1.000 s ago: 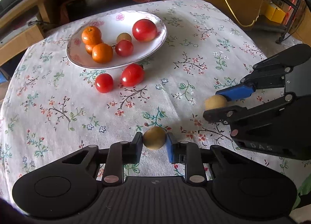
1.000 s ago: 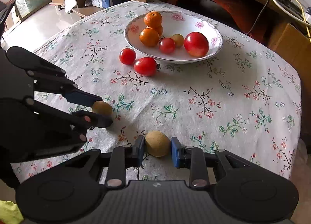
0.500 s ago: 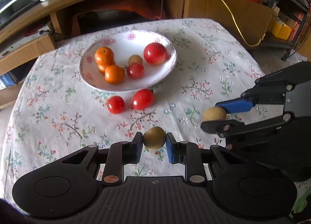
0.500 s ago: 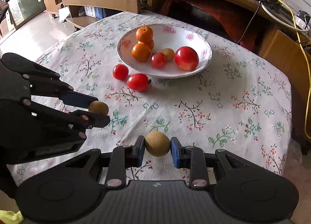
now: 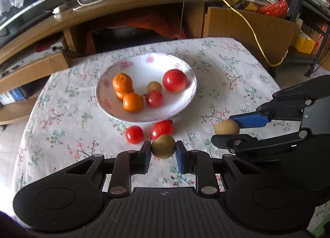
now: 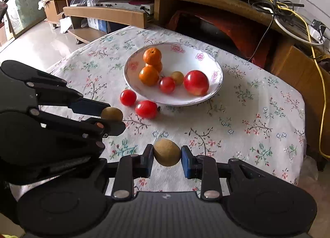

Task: Organize fruits
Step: 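Carry both brown fruits up toward the white bowl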

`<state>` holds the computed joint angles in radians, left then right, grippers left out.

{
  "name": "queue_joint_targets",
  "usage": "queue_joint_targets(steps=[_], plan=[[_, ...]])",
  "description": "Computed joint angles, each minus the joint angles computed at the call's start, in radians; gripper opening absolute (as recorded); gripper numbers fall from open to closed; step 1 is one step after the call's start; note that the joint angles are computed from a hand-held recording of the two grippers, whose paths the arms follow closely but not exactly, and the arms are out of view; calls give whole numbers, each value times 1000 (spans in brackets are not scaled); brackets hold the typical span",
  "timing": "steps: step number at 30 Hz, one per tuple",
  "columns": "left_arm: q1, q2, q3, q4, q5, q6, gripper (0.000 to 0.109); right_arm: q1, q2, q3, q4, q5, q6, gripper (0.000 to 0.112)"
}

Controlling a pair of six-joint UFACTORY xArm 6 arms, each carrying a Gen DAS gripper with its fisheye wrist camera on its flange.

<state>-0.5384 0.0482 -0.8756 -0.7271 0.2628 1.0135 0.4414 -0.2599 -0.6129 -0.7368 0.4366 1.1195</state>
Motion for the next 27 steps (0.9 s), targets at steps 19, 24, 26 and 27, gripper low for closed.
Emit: queue_joint_targets(steps=[19, 24, 26, 27], plan=[[-13, 46, -73, 32, -58, -35, 31, -27, 32, -69, -67, 44, 40, 31], [-12, 69, -105, 52, -63, -51, 31, -41, 47, -95, -78, 47, 49, 31], [-12, 78, -117, 62, -62, -60, 31, -48, 54, -103, -77, 43, 49, 31], [-12, 84, -125, 67, -61, -66, 31, -51, 58, -107, -78, 42, 50, 31]])
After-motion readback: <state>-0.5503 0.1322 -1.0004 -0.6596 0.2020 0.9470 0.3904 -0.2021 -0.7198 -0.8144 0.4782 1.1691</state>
